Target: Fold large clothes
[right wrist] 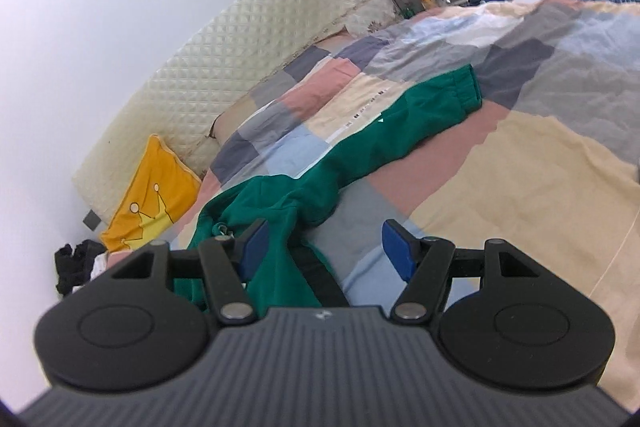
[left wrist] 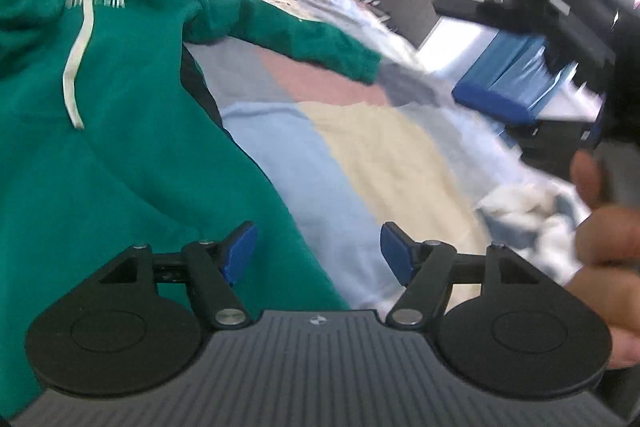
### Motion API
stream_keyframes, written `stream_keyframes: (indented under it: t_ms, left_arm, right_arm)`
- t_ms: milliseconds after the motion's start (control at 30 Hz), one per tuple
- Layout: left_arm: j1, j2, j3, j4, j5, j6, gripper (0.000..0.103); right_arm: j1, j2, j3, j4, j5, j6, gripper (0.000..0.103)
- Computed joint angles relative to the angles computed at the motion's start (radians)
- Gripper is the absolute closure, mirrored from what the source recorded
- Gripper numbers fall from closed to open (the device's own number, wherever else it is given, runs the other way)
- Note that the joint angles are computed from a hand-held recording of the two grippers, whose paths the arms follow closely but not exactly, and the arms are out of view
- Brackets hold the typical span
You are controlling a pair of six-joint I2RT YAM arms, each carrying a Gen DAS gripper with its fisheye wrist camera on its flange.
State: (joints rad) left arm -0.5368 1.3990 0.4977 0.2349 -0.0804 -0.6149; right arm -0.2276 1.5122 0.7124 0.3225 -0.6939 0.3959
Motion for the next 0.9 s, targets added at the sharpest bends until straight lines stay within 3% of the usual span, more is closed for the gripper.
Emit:
stream_keyframes:
  t_ms: [100,267,367,533,633,733,833,900]
  left_arm:
    - [-0.034,0.068,0.062,-0.079,-0.117,0.011,0.029]
    - [0.069,0.039,-0.033,0.066,0.031,-0.055,0.029]
    - [0.135,0.014,-0.086,0.137,0.108,-0.102,0.029]
    - [0.219,-0.003,-0.149,0.230,0.221,-0.199,0.029]
    - [0.211,-0.011,-0.140,0.205,0.219,-0.195,0.030]
    - [0.156,0.016,-0.086,0.141,0.171,-0.126,0.030]
    - [0.095,0.090,0.024,-0.005,0.110,-0.046,0.031]
    - [0.075,0.128,0.063,-0.041,0.087,-0.023,0.031]
  right_arm:
    - [-0.014,0.037,0.006,0.021,-0.019,0.010,0.037]
    - [-0.033,0.087,0.017,0.045,-0.078,0.032,0.037]
    - [-0.018,0.064,0.044,-0.070,-0.018,-0.051,0.037]
    - [-0.039,0.012,0.031,-0.122,-0.076,-0.099,0.037]
    - [-0.046,-0.005,0.021,-0.129,-0.099,-0.114,0.037]
    - [-0.041,-0.005,0.020,-0.140,-0.104,-0.127,0.037]
    - [-0.034,-0.015,0.015,-0.140,-0.066,-0.110,0.037]
    - [-0.037,-0.030,-0.001,-0.121,-0.046,-0.086,0.037]
